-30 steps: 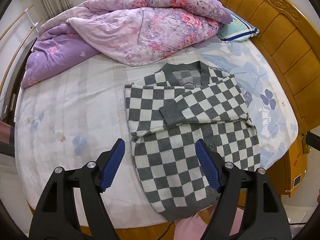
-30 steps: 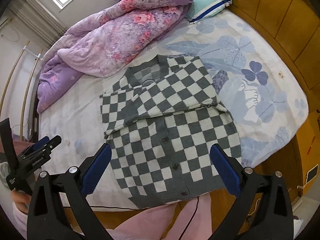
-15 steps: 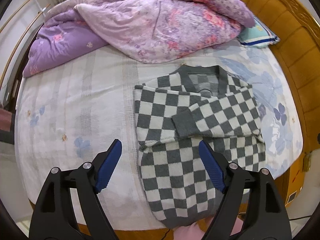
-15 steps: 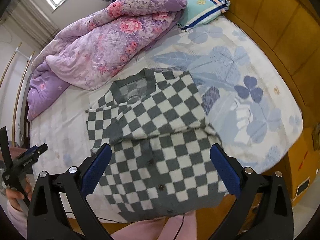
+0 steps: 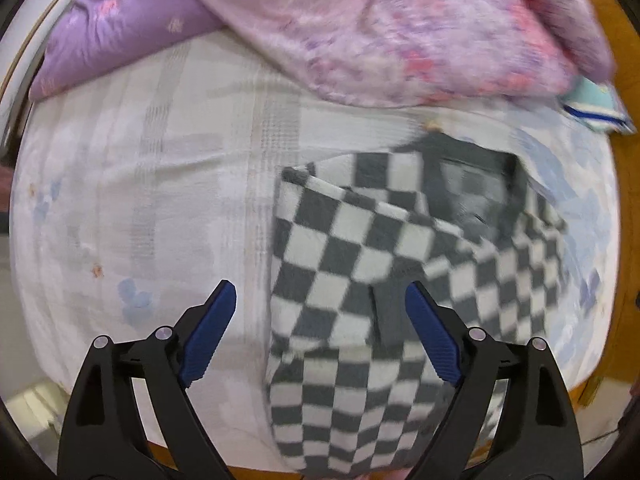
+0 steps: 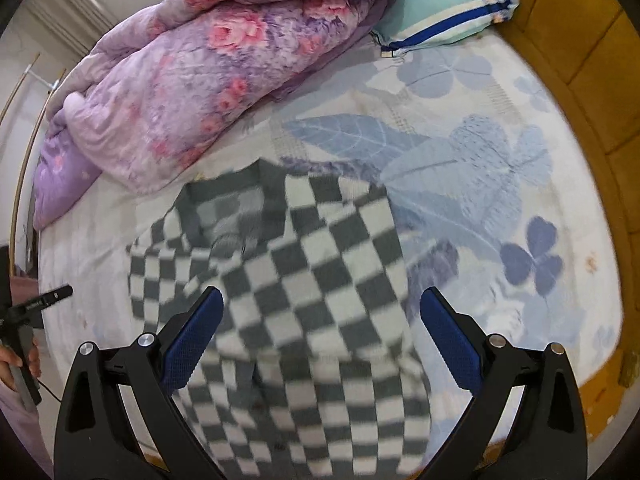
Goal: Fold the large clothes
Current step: 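Grasp the grey ribbed hem with the left gripper while the right gripper grasps it too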
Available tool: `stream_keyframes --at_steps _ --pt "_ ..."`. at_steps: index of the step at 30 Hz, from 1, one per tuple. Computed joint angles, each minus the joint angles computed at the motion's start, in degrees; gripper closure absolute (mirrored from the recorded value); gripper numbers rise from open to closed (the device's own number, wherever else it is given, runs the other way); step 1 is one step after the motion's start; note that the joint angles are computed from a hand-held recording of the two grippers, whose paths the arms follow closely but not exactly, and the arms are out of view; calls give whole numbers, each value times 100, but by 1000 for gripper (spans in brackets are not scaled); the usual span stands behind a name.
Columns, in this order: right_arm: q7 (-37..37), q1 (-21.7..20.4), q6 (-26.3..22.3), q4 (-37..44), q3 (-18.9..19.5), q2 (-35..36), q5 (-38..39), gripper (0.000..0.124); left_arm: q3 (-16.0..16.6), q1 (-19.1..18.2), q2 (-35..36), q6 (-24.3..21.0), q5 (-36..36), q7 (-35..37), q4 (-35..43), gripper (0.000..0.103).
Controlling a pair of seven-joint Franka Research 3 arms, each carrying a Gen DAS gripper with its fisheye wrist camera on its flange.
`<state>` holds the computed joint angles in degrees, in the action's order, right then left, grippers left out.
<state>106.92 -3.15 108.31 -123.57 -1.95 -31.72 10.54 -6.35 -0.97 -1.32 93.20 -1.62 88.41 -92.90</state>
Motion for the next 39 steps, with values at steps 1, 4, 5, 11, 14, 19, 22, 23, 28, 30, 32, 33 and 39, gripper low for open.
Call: stream_keyframes --at_steps 1,4,5,11,14,19,22,23,28,30,32,33,39 --pt "-36 -11 143 -42 -45 141 32 29 -4 0 221 41 18 -162 73 16" --pt "-162 -45 734 -211 -181 726 170 29 -8 52 735 356 -196 -353 138 16" --pt "-180 -59 860 -235 -234 951 254 29 -24 59 913 435 -175 -420 179 16" --pt "-468 -95 1425 -247 -343 2012 387 29 -89 112 1842 776 28 -748 416 16" --pt "-521 -89 1548 -217 -338 2407 354 29 -65 120 1994 1206 280 -997 186 30" --pt "-276 -74 1526 -209 -294 2768 -47 59 -134 271 2100 1484 139 -870 -27 59" --pt "-162 -89 1597 -331 -339 2601 -23 87 -126 301 2025 1489 106 -980 -51 76" --pt "-173 -95 1554 -337 -348 2539 -11 97 -123 297 1998 1490 126 -1013 -67 78" --pt "-125 -109 1529 -423 -276 2129 -255 103 -115 232 1784 1488 326 -1136 -100 82" --pt "-31 -123 1555 -483 -248 1935 -326 104 -112 225 1640 1485 336 -1185 -125 82" --pt "-67 -116 1522 -550 -248 1746 -277 104 -104 220 1447 1620 362 -1214 -263 82" --pt "-81 -115 1464 -552 -251 1640 -236 104 -100 209 1274 1733 410 -1213 -408 82" --pt "-83 -140 1193 -637 -125 906 -361 106 -101 92 384 1994 584 -1140 -1009 82"
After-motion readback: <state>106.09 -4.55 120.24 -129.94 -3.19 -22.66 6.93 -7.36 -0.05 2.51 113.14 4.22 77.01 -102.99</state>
